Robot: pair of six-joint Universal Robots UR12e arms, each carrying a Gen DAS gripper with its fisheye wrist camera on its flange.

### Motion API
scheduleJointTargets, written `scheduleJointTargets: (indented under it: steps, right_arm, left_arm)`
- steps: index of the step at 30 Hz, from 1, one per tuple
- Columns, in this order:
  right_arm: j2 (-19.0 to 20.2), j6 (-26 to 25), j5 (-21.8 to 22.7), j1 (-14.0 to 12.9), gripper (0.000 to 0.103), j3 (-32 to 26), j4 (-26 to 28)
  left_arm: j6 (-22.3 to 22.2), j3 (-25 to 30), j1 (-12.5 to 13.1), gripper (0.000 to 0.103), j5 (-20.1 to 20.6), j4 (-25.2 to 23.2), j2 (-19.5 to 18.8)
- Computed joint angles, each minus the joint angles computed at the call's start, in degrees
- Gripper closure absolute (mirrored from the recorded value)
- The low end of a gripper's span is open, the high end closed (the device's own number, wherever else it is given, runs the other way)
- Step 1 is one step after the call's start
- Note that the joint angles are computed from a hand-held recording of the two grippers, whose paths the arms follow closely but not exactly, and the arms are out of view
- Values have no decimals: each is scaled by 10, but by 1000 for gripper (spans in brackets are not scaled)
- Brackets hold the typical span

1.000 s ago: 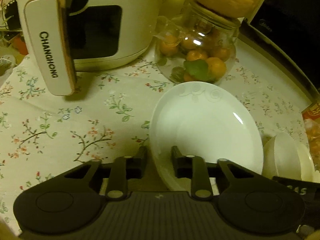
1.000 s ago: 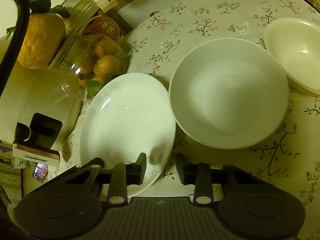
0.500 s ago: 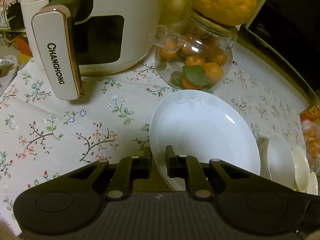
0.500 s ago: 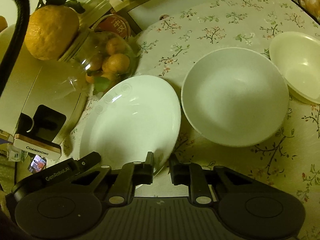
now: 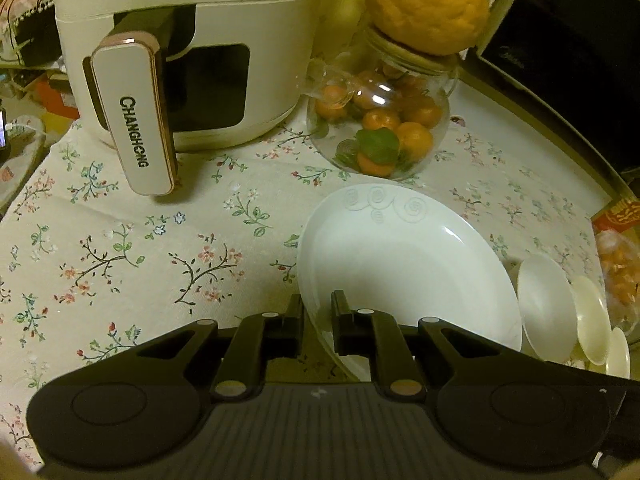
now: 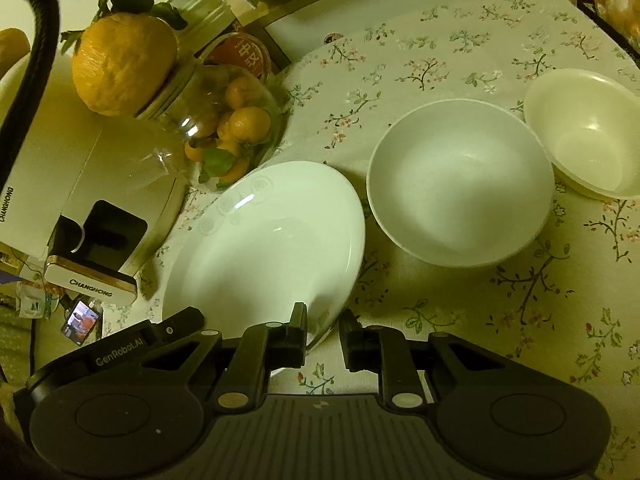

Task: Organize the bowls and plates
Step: 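Grasp the rim of the plain white plate with both grippers, then lift the white plate and carry it over the blue-patterned plate stack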

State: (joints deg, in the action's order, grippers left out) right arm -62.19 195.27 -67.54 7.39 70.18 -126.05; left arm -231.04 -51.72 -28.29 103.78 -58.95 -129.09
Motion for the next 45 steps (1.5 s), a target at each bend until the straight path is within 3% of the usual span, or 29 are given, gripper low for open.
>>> scheduleJointTargets:
  steps: [21, 45]
  right_arm:
    - [-75, 1, 7, -7, 84, 91, -85]
    - [-147, 0, 6, -21, 84, 186, -157]
  left_arm:
    - [26, -62, -33, 91, 66, 67, 48]
    - [42, -114, -70, 91, 102, 108, 83]
